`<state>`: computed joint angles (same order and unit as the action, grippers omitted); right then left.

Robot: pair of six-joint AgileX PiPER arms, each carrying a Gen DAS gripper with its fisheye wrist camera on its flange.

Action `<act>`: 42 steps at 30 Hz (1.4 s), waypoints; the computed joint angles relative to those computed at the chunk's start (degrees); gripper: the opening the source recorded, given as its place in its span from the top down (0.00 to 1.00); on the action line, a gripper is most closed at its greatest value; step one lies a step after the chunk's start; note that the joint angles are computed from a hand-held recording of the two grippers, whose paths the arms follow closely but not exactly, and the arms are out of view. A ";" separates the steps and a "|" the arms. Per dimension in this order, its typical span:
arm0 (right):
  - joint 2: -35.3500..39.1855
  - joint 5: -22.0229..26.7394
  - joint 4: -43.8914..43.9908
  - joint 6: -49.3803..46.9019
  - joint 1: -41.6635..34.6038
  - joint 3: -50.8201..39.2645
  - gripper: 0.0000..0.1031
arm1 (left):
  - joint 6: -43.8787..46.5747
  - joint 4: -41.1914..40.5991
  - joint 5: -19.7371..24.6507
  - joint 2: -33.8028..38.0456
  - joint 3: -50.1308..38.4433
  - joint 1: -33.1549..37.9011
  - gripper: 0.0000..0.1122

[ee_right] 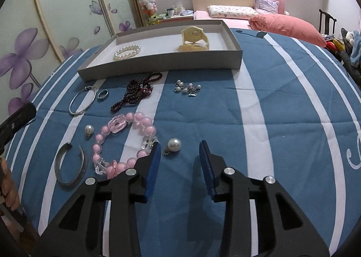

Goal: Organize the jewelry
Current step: 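Move the right tool to the single pearl and close on it, then grasp the open silver cuff bangle with the left tool while the right tool holds the pearl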

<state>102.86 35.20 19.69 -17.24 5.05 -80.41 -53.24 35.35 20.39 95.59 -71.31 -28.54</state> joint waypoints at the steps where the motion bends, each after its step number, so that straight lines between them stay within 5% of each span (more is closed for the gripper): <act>1: 0.21 -0.14 -0.87 0.72 0.32 -0.11 0.67 | -0.92 0.79 0.00 -0.05 0.31 -0.48 0.40; 18: -0.25 -2.52 -11.69 9.07 3.10 1.13 0.84 | 2.23 -4.73 0.29 2.10 1.01 -3.57 0.34; 42: -0.71 -2.76 -8.72 7.82 0.20 1.46 0.84 | 1.45 -5.28 19.05 13.37 -13.17 -8.91 0.31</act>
